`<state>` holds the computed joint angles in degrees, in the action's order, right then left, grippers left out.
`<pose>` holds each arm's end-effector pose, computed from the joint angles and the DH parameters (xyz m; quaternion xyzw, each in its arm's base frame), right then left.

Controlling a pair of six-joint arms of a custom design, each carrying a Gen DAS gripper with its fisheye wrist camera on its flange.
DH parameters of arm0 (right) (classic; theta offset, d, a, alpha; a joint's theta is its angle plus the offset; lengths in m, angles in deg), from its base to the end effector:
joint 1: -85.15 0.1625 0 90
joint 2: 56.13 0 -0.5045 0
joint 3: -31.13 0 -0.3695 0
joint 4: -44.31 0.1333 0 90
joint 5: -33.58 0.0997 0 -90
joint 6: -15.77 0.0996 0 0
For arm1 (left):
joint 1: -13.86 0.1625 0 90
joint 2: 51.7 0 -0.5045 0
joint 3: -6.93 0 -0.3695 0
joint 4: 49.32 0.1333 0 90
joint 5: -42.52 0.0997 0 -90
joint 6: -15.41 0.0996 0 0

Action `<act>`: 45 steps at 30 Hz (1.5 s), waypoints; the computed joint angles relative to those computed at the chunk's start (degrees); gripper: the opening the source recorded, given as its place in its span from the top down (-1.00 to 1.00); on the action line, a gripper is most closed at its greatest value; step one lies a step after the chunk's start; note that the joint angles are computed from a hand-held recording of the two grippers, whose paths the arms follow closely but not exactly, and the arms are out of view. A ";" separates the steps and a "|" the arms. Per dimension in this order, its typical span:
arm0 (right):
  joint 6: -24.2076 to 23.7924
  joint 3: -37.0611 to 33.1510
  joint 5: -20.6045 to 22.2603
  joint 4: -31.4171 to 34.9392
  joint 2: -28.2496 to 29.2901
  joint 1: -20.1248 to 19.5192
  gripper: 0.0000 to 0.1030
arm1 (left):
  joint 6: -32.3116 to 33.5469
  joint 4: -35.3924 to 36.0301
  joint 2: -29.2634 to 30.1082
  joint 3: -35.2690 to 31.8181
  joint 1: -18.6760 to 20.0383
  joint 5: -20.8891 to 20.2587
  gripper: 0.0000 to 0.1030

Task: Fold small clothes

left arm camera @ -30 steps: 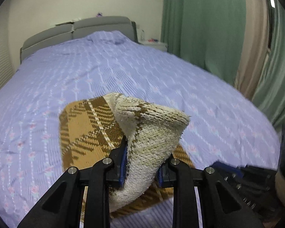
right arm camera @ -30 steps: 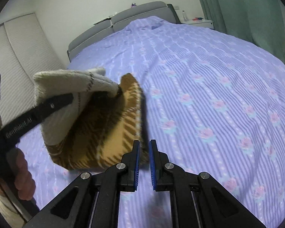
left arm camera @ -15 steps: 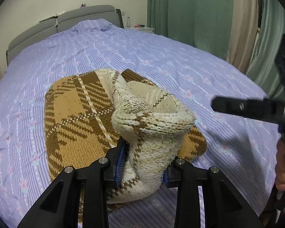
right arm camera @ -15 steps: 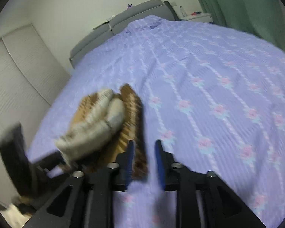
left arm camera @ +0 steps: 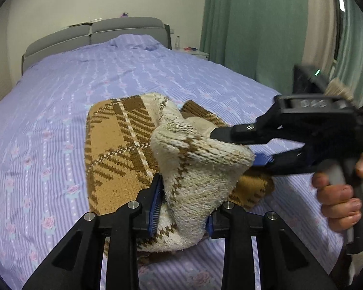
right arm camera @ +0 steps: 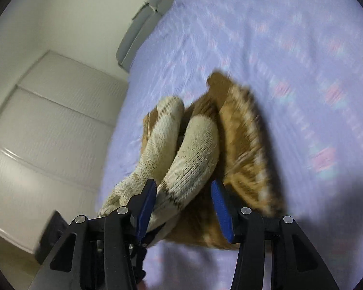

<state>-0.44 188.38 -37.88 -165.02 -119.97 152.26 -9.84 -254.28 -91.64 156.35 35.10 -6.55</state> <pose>0.0231 -0.3695 0.2051 0.0200 0.9623 -0.2611 0.0739 -0.2730 -0.3191 0.0726 0.3313 0.8754 -0.2860 0.2054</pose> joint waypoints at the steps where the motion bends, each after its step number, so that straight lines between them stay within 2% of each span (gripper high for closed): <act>1: 1.21 -0.94 0.78 1.65 0.72 -0.31 -0.03 | -0.73 -0.44 -0.41 0.43 0.02 0.44 0.40; 3: 3.02 -1.46 1.32 -0.47 2.83 -0.42 -0.14 | -1.00 -0.42 -1.08 0.50 0.48 0.30 0.40; 6: 5.88 -2.36 4.53 -2.15 4.26 -0.81 -0.14 | -1.03 0.06 -1.14 0.30 0.34 0.10 0.41; 9: 6.59 -3.81 7.74 -3.22 5.04 -0.35 -0.10 | -1.81 2.27 -1.09 -0.85 -0.45 0.99 0.44; 12: 8.31 -5.36 3.78 -5.93 5.69 2.92 0.01 | -2.23 3.13 -1.31 -1.34 -0.59 0.83 0.44; 14: 8.63 -6.37 3.18 -7.50 6.20 4.50 0.08 | -2.15 4.51 -1.31 -2.08 -0.40 0.56 0.44; 16: 9.37 -8.21 0.76 -7.74 6.40 6.49 0.18 | -2.42 6.20 -1.01 -2.66 -0.99 1.34 0.44; 18: 9.28 -10.87 -2.53 -5.95 6.49 8.70 0.30 | -2.33 6.52 -0.63 -3.20 -0.79 1.43 0.44; 21: 8.45 -13.31 -2.02 -0.33 5.35 9.05 0.47 | -3.28 7.96 0.03 -4.33 -0.29 0.89 0.42; 23: 7.03 -14.85 -6.41 3.14 4.55 10.69 0.48 | -4.58 8.36 0.19 -4.81 0.05 1.31 0.39; 25: 8.72 -14.60 -11.44 0.43 4.64 11.68 0.47 | -5.60 7.13 0.09 -4.16 0.08 1.77 0.40; 28: 11.01 -12.27 -11.18 0.14 2.33 9.63 0.40 | -9.65 6.38 -1.11 -2.90 -0.47 3.39 0.49; 30: 10.79 -10.48 -14.73 0.52 0.86 9.55 0.25 | -11.29 5.88 -1.78 -2.10 -1.46 6.11 0.50; 31: 10.46 -9.14 -14.99 0.58 0.26 8.97 0.23 | -11.75 6.51 -1.95 -1.85 -2.13 7.82 0.50; 32: 10.21 -8.02 -13.44 0.84 -0.10 8.04 0.20 | -11.96 6.97 -2.11 -1.54 -2.62 9.15 0.50; 34: 10.88 -6.34 -7.58 1.63 -0.30 5.58 0.08 | -13.71 7.33 -2.96 -0.91 -2.54 9.90 0.50; 36: 12.28 -4.77 -2.94 -1.36 1.40 4.48 -0.01 | -16.10 7.74 -4.50 -0.35 -2.12 9.78 0.51; 38: 13.28 -3.87 -2.64 -3.96 3.27 5.32 -0.01 | -15.48 9.35 -5.68 -0.43 -2.38 11.89 0.51; 39: 13.96 -3.83 -4.89 -5.75 4.21 6.59 -0.01 | -15.24 9.54 -5.90 -0.25 -2.64 12.33 0.51; 40: 13.77 -3.54 -5.27 -8.12 5.37 7.06 -0.01 | -14.57 9.51 -6.29 -0.19 -2.59 12.25 0.51; 41: 14.18 -3.99 -3.25 -8.13 5.99 6.77 -0.01 | -14.42 9.49 -6.71 -0.10 -2.36 11.97 0.51; 43: 16.48 -5.13 4.54 -4.03 6.56 4.14 -0.01 | -15.16 9.96 -6.99 0.05 -2.48 11.45 0.51; 45: 20.11 -6.99 6.24 -3.84 8.32 4.15 -0.01 | -15.78 10.11 -6.99 0.43 -2.74 11.09 0.51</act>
